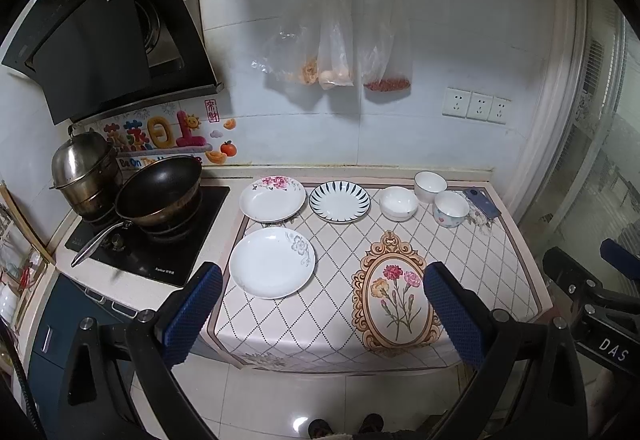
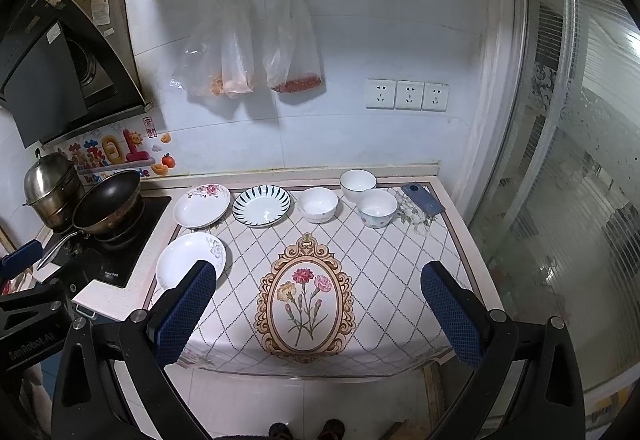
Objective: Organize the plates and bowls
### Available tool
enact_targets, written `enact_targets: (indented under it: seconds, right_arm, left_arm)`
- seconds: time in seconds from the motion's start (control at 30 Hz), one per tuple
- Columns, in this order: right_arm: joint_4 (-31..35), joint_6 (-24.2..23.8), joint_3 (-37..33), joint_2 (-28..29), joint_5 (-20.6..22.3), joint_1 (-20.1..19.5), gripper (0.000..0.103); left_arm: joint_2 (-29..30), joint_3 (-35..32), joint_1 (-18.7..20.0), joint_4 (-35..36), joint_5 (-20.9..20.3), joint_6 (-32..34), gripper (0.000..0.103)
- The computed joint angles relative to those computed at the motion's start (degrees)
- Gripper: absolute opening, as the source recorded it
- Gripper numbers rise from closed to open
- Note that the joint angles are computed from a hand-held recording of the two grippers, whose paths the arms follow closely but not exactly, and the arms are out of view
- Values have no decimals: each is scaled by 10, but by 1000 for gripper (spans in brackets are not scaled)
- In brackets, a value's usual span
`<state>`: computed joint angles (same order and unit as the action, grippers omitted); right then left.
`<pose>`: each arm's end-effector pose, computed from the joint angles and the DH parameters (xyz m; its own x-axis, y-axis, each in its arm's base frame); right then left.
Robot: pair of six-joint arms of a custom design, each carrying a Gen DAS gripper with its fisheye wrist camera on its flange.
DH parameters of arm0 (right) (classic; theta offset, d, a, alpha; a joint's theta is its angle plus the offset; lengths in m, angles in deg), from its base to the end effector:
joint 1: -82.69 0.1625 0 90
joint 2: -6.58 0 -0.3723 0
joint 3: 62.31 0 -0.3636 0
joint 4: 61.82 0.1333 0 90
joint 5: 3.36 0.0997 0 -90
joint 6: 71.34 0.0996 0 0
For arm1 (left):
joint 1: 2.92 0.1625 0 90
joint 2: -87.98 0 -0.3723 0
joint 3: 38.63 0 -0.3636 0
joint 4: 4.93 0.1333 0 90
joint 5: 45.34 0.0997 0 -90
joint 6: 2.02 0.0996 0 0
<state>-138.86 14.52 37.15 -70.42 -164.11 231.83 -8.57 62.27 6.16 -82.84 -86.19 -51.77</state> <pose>0.4339 -0.2135 0.3018 -0.6760 0.3762 0.6336 -0.3503 0.5924 -0.7255 -0.3594 -0.2687 0.4141 -0.6530 0.3236 -0.6848 0.6945 0.6165 -0.3709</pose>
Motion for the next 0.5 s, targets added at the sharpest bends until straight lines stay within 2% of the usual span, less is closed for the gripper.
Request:
enact_targets:
  seconds: [0.5]
  right_arm:
    - [-20,-10,15,-8,2,-4,103]
  left_arm:
    - [-6,-2,-6,9,-2,-8,103]
